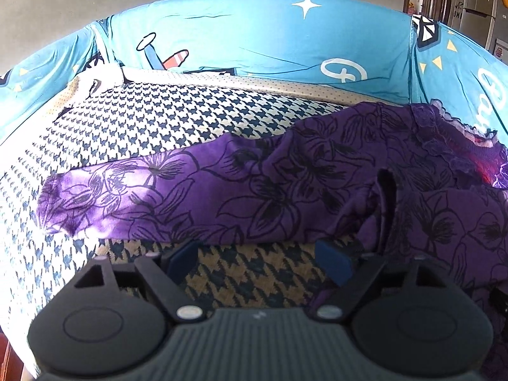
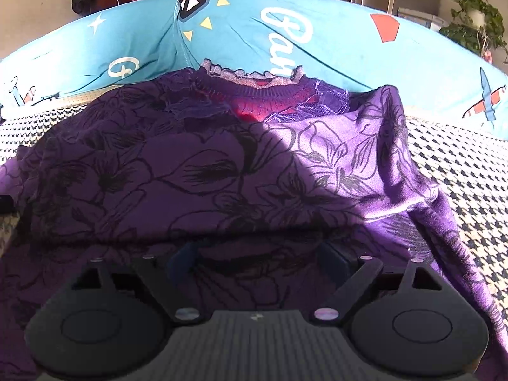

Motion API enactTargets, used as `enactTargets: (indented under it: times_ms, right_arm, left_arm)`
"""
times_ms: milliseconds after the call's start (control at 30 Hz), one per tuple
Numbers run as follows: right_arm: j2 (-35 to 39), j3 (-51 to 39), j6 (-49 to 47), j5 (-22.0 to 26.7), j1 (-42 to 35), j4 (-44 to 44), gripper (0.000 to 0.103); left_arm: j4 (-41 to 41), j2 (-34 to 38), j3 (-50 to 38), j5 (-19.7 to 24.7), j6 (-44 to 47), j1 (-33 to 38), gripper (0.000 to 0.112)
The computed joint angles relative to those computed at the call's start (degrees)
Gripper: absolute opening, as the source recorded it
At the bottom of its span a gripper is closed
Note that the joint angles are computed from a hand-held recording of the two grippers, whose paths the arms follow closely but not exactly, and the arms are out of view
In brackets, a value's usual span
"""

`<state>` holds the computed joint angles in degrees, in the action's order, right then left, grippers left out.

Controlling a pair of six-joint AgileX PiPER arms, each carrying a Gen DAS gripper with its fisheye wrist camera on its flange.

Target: Fold clothes

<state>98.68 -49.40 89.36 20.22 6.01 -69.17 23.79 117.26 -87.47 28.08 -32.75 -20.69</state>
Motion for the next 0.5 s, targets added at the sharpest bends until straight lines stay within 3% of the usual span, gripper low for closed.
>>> enactTargets:
  times_ms: [167,400,500]
  right_arm:
    - [-1.78,-0.70,-12.43,-1.78,-0.33,15.52,0.086]
    - [-1.09,-0.94,-15.26,-0.03,1.56,17.99,0.086]
    - [-0.46,-1.03,-13.26,0.79,2.66,14.93,0.086]
  left_arm:
    - [1.17,-0.15,0.28,0.04,-1.33,0.12,0.093]
    - [1.61,-0.55,0.69,-0.37,-1.82,-0.01,0.095]
    - [2.05,-0.64,0.96,-0.41,-2.28,0.10,0.095]
